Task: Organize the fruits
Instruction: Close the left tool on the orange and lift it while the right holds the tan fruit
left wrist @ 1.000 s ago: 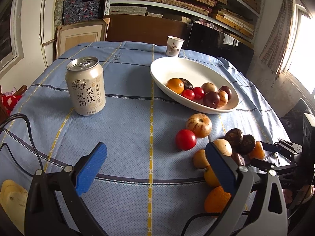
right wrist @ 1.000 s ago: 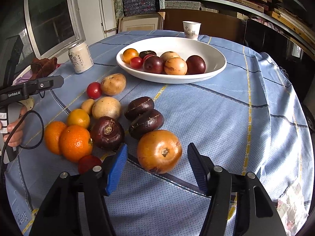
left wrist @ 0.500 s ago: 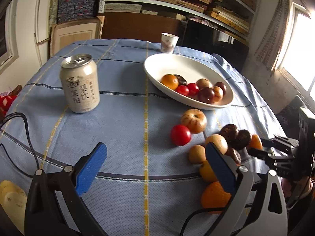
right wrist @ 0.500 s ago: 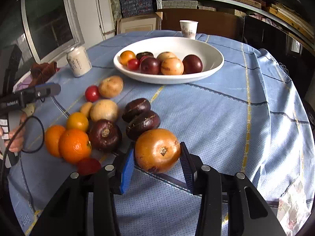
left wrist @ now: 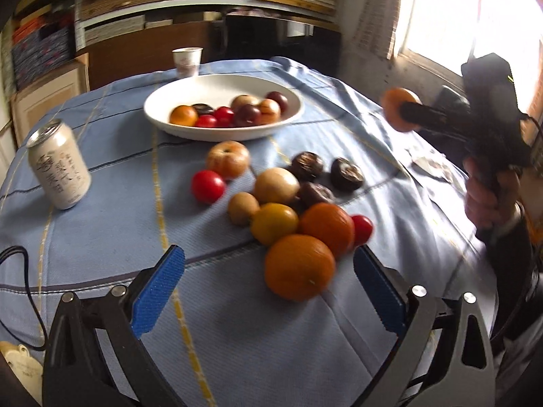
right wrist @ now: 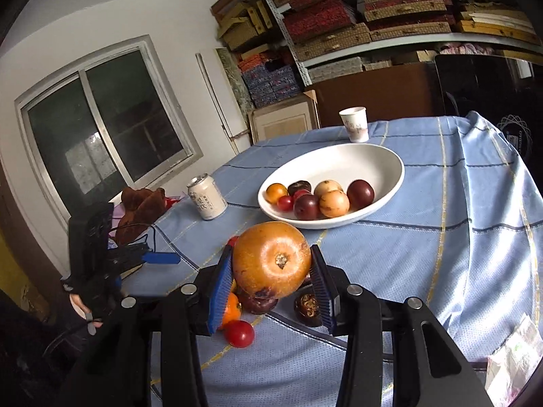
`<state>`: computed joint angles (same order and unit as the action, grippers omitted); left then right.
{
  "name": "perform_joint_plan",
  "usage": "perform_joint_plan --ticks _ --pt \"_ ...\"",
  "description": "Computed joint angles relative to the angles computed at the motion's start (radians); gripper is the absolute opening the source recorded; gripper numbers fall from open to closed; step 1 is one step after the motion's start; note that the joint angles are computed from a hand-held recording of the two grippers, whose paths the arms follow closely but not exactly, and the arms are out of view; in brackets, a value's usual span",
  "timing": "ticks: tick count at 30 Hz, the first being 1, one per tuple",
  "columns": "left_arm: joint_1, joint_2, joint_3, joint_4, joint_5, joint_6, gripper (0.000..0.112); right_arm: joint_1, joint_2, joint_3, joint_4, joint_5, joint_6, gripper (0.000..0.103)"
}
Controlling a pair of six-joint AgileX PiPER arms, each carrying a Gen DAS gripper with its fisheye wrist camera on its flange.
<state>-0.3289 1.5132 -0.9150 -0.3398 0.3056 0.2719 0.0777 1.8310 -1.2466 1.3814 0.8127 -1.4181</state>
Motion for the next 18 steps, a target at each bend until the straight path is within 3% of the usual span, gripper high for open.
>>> perform_joint_plan --ticks 3,8,10,18 --pt "-0.004 0.0 0.007 -0.093 0.014 0.119 0.078 0.004 -0.001 0.002 0.002 -0.004 -0.005 0.044" --pt "-0.022 0.005 0.011 -0.068 0.018 0.104 0.078 0.004 -0.002 0.005 -0.008 -0.004 0.001 0.044" --pt "-0.025 0.013 0.006 -0.087 0.031 0.13 0.067 0.007 -0.003 0.005 -0.014 -0.014 0.006 0.044" --pt "-0.014 0.055 -0.027 -0.108 0.082 0.149 0.054 0.022 -0.001 0.002 -0.028 -0.027 0.009 0.045"
